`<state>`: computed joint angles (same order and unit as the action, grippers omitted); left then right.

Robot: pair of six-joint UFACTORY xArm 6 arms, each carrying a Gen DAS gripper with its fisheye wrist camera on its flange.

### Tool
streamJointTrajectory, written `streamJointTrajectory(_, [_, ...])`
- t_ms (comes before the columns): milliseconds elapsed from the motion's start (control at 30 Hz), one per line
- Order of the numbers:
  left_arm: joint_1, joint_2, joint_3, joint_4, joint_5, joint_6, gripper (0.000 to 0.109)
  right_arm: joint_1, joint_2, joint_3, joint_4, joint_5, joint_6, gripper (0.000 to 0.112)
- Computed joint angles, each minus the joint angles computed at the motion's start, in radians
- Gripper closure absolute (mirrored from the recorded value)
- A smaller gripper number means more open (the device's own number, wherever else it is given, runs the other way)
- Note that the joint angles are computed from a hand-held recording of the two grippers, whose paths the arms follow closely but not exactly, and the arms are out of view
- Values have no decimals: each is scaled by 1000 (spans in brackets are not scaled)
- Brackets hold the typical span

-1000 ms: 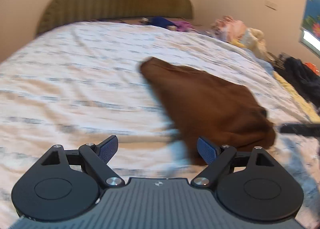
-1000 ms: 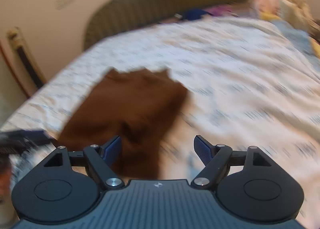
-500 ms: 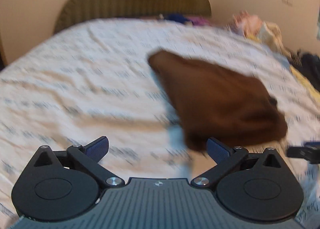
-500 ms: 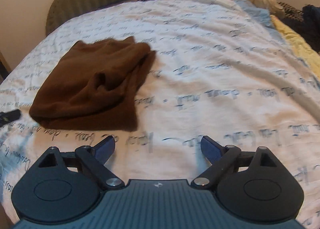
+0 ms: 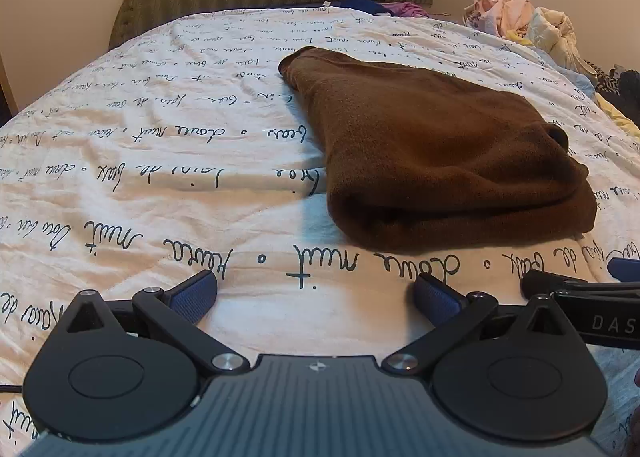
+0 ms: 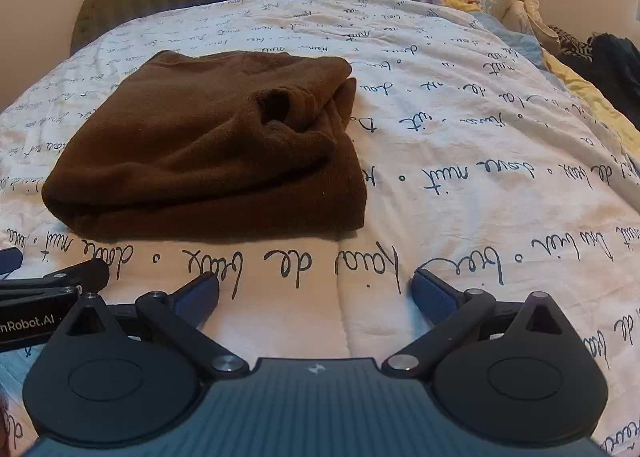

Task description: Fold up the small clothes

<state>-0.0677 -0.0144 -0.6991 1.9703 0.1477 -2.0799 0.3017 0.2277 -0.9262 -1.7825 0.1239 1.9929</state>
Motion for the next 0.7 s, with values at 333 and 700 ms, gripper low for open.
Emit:
streamJointTrajectory(333, [8,3,3,-152,-10,159,6,1,10,-4,57,8,-44,9])
streamJointTrajectory(700, [26,5,13,-336,-37,342,6,-3,8,1,128,-1,-122,9])
